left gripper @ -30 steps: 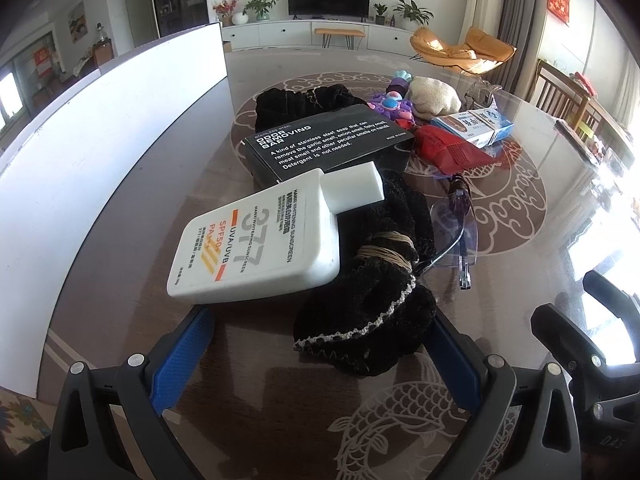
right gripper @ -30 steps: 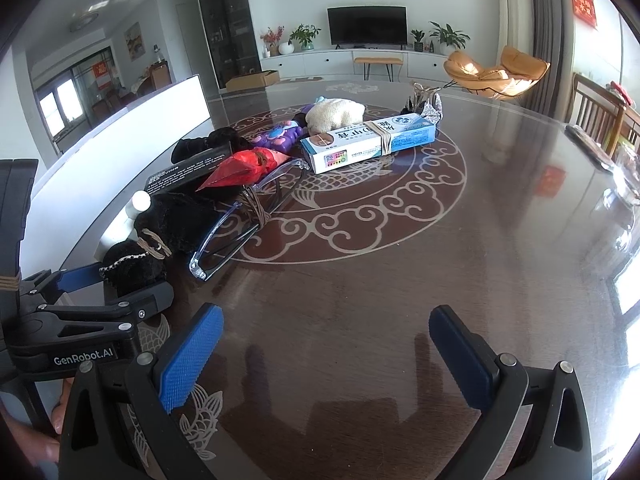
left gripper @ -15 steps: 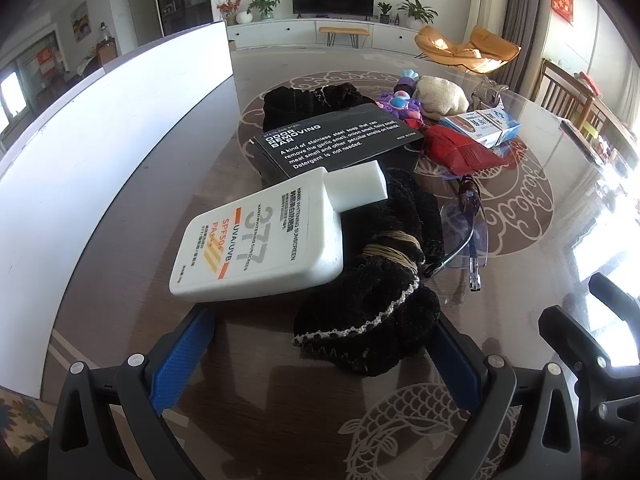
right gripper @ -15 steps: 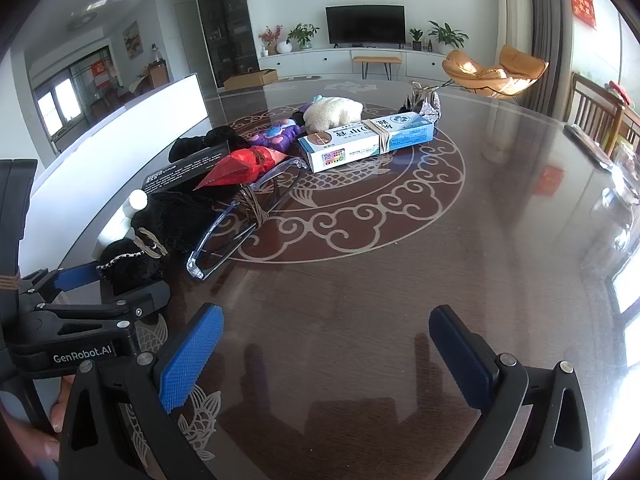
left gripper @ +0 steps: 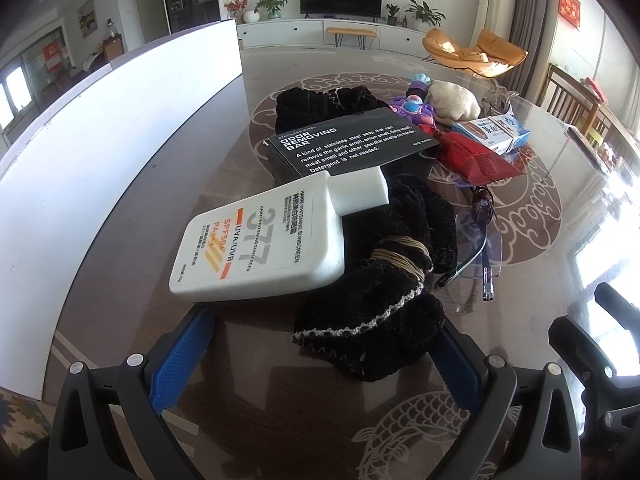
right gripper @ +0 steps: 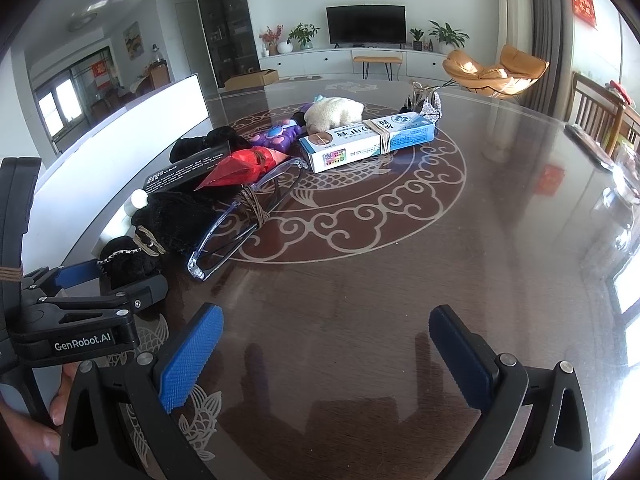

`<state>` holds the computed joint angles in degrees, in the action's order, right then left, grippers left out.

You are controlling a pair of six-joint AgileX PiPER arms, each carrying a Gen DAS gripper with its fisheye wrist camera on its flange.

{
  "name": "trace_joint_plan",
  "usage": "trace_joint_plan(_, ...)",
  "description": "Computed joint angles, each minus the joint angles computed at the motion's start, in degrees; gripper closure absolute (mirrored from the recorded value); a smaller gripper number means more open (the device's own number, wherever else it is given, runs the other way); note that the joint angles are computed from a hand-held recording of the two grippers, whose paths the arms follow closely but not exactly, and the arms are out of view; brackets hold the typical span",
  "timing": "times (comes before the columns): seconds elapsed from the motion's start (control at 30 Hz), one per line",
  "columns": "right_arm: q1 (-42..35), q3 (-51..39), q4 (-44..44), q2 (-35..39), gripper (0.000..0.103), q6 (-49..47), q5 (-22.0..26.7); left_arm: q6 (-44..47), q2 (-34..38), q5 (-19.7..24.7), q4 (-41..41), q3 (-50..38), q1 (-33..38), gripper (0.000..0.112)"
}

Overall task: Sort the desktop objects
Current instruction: 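Lower the left tool over the black knit pouch, fingers open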

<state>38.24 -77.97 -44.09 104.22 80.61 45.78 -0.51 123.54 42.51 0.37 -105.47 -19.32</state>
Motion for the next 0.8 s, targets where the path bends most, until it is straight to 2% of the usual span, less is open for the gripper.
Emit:
trace_joint_plan(0.53,0.0,-0.2,-0.4,0.0,0.0,0.4,0.3,0.4,0.0,0.2,-0.2,0.0,0.2,0.009)
trace_joint_plan(0.63,0.0,0.1,-0.6,-0.2,0.0,0.8,0.2,0.3,1.7,2.4,-0.2,-3.2,0.9,0.009)
trace_joint_plan(0.8,0.3,0.9,-1.8,-0.8,0.0,3.0,0.4,4.2,8.5,10.4,-2.3,-16.2,2.9,0.009)
